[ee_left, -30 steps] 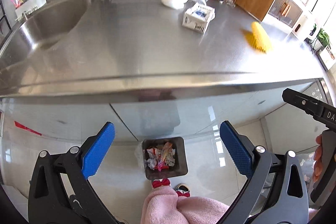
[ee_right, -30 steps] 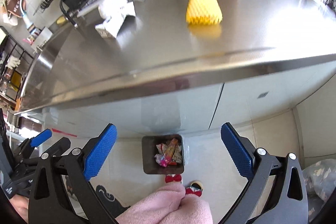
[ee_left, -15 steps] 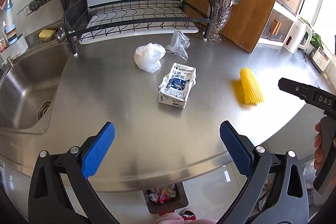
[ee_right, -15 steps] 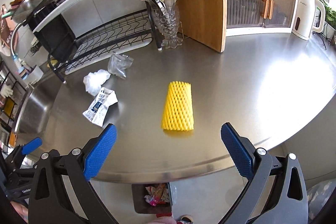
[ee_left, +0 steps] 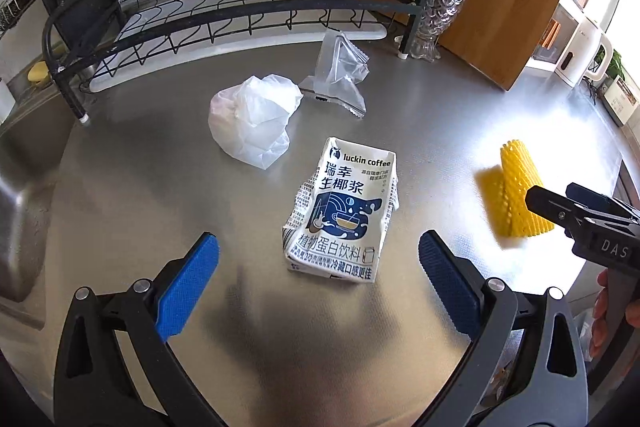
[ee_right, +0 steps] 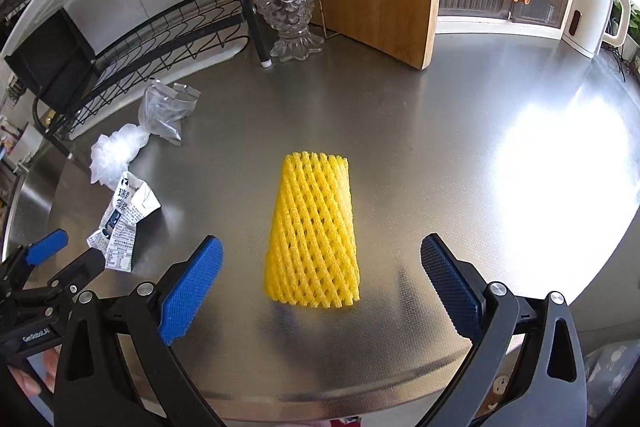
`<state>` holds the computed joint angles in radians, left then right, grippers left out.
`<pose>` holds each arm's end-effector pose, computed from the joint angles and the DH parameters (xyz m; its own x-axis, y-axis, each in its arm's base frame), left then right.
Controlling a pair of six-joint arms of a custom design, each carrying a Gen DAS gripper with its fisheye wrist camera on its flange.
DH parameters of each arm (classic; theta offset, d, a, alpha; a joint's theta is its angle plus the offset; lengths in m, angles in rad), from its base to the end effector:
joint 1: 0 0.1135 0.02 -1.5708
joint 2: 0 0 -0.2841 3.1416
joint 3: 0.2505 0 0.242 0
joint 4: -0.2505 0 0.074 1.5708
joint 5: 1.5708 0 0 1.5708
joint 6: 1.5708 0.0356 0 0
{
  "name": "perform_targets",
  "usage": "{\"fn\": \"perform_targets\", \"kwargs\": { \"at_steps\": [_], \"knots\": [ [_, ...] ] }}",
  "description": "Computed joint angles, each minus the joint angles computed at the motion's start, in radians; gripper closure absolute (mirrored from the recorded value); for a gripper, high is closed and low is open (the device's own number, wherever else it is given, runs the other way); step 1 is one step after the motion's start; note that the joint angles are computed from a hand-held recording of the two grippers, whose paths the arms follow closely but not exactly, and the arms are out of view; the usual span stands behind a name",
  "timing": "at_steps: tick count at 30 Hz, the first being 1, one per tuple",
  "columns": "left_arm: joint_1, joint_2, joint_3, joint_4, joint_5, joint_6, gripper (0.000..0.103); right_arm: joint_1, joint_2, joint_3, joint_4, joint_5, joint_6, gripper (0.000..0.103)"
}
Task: Collect trash
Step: 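Grasp the Luckin coffee carton with the left gripper while the right gripper grasps the yellow foam net, then carry the carton and foam net down and release both into the bin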
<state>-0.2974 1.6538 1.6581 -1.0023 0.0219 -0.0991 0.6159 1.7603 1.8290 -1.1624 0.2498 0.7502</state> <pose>0.3221 -0.0995 0.3655 -0.8297 0.1508 -0.5375 0.2233 0.9721 -0.0719 0.2933 0.1968 0.3721 -0.8489 0.2085 -0.4857 0.1527 0.9765 0.1524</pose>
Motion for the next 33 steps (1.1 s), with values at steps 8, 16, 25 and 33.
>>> {"fn": "perform_targets", "kwargs": {
  "at_steps": [8, 16, 25, 33],
  "knots": [
    [-0.007, 0.073, 0.048, -0.003, 0.0, 0.025, 0.037, -0.028, 0.051, 0.025, 0.016, -0.001, -0.051, 0.021],
    [-0.017, 0.052, 0.015, 0.006, -0.002, 0.037, 0.05, -0.017, 0.059, 0.013, 0.006, -0.013, -0.07, 0.075],
    [-0.034, -0.063, -0.039, -0.022, -0.029, -0.004, 0.051, 0.015, 0.0, -0.011, 0.017, -0.041, -0.07, 0.089],
    [-0.053, -0.262, -0.128, -0.11, -0.065, -0.065, 0.051, 0.144, -0.055, 0.025, -0.03, 0.006, -0.03, 0.089]
  ]
}}
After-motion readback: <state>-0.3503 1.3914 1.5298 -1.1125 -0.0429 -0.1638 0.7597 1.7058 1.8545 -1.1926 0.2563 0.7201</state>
